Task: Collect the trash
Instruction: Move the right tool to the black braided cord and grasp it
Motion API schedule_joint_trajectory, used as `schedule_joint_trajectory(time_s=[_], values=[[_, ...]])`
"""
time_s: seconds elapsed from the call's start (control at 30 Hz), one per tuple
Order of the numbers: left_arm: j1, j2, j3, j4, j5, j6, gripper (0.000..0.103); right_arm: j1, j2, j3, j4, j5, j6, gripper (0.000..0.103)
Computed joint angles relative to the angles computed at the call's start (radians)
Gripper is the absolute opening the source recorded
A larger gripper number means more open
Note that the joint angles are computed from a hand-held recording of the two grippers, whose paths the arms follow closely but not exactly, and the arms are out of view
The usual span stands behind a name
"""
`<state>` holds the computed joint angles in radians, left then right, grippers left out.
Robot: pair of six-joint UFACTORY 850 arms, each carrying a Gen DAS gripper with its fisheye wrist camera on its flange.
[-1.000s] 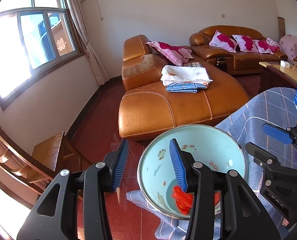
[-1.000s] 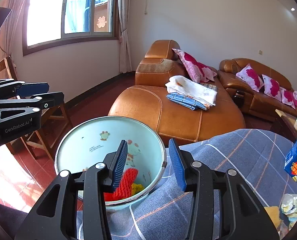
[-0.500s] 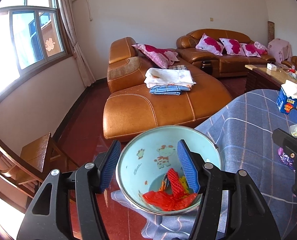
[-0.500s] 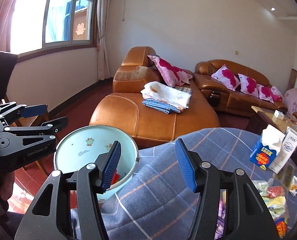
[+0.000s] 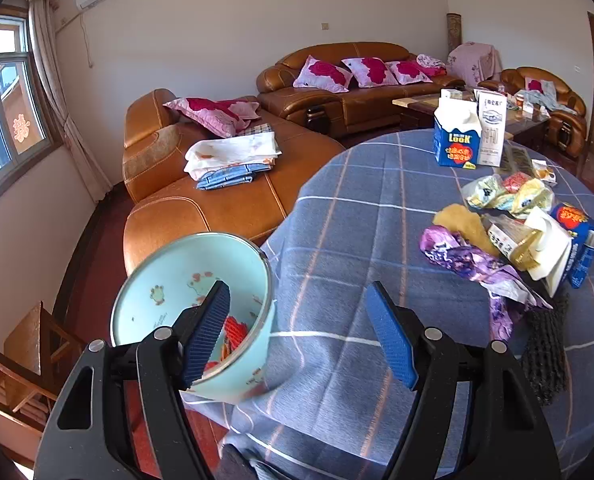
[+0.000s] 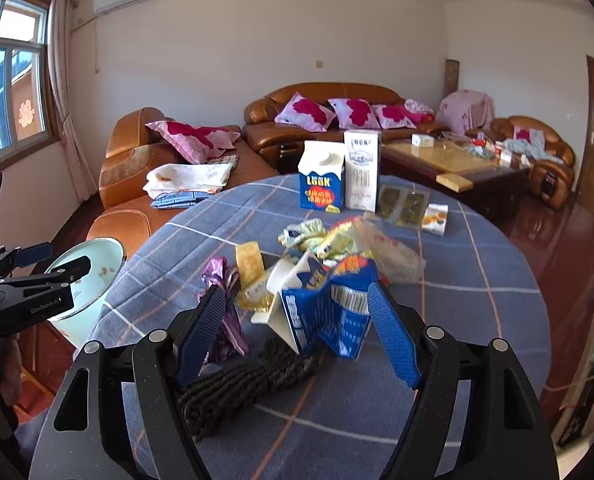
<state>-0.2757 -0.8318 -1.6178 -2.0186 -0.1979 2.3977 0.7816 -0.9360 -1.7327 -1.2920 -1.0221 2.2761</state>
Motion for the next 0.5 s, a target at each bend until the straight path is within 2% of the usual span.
schedule_joint_trajectory(time_s=[0.07, 0.13, 0.27, 0.33, 0.37, 0.4, 0.43, 0.47, 0.5], values=[[-0.003, 0.017, 0.048, 0.086, -0.023, -0.081, 0.07, 0.011, -0.007, 0.008, 0.019, 0.012, 0.05, 0.073], [-0.011, 0.031, 0.09, 0.032, -0.028, 0.005, 0.07, 0.015, -0.022, -0.003, 0.024, 0.045, 0.087, 0.073], [-0.009, 0.043, 0.124, -0.063, -0.042, 0.119, 0.07, 0.018, -0.082, -0.093, 0.062, 0.092, 0.03, 0.073], [-0.002, 0.041, 0.115, -0.033, -0.045, 0.073, 0.07, 0.009, -0.106, -0.127, 0.095, 0.148, -0.001, 0.072], [0.002, 0.042, 0.113, -0.014, -0.049, 0.041, 0.071, 0.004, -0.112, -0.132, 0.112, 0.173, -0.004, 0.065], [0.004, 0.042, 0.109, 0.002, -0.052, 0.015, 0.071, -0.002, -0.108, -0.12, 0.113, 0.22, 0.015, 0.049], [0.006, 0.042, 0.105, 0.014, -0.053, -0.001, 0.071, -0.007, -0.096, -0.093, 0.088, 0.269, 0.061, 0.042], [0.007, 0.041, 0.102, 0.025, -0.055, -0.015, 0.071, -0.007, -0.087, -0.076, 0.068, 0.282, 0.092, 0.035], [0.008, 0.042, 0.101, 0.047, -0.059, -0.04, 0.071, -0.005, -0.08, -0.069, 0.06, 0.284, 0.098, 0.017]])
